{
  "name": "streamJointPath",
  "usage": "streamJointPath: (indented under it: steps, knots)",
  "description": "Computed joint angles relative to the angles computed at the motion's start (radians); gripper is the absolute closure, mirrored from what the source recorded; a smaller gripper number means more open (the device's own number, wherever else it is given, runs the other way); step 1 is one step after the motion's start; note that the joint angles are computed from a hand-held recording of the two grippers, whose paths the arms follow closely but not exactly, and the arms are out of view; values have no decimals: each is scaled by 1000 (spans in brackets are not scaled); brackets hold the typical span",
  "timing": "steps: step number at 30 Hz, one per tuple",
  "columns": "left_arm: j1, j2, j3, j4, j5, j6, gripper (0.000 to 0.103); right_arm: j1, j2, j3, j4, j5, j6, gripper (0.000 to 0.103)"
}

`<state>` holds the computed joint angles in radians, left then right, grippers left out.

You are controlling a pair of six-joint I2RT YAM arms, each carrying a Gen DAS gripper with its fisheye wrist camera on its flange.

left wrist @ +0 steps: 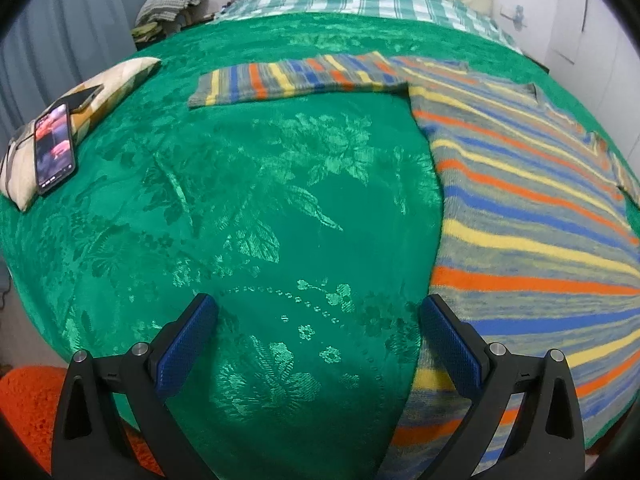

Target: Fold small clothes

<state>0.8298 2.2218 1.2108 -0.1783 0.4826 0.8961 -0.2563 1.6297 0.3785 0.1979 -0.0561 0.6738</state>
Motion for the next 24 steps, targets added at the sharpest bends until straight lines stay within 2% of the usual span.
streamJointPath:
  steps: [1, 2, 3, 5, 8, 9, 11, 13, 16, 19, 20, 21, 23, 24]
  knots:
    - [-1, 0, -2, 3, -2, -1, 1, 38, 22, 26, -39, 51, -14, 67]
    - [-2, 2, 0, 4, -3, -1, 1, 47, 26, 39, -61, 68, -34, 94]
    - [-1, 2, -1, 5, -2, 0, 1, 65, 9, 49, -95, 75, -36, 99]
    - [0, 1, -1, 2, 0, 1, 1, 97, -70, 56, -170, 124, -27, 99]
    - [6, 5, 17, -24, 13, 1, 1, 224, -299, 80, -329, 246, 21, 99]
    - [7, 8, 25, -34, 18, 1, 1, 302, -391, 115, -397, 283, 42, 99]
    - [10, 14, 45, -63, 31, -2, 1, 432, -458, 205, -459, 314, 56, 99]
    - [10, 20, 66, -92, 45, -2, 1, 546, -422, 317, -473, 315, 69, 99]
    - [11, 19, 81, -112, 62, 4, 1, 725, -201, 574, -445, 305, 53, 99]
    - [22, 21, 99, -134, 74, 7, 1, 799, 32, 765, -347, 200, 76, 98]
    - [25, 27, 112, -150, 75, 7, 1, 801, 98, 826, -346, 173, 83, 91]
    - [28, 33, 124, -164, 75, 4, 1, 819, 174, 890, -347, 160, 108, 70]
    - [33, 44, 151, -193, 79, -7, 1, 850, 238, 923, -305, 171, 137, 45]
    - [36, 48, 163, -206, 83, -10, 1, 868, 256, 929, -295, 185, 147, 45]
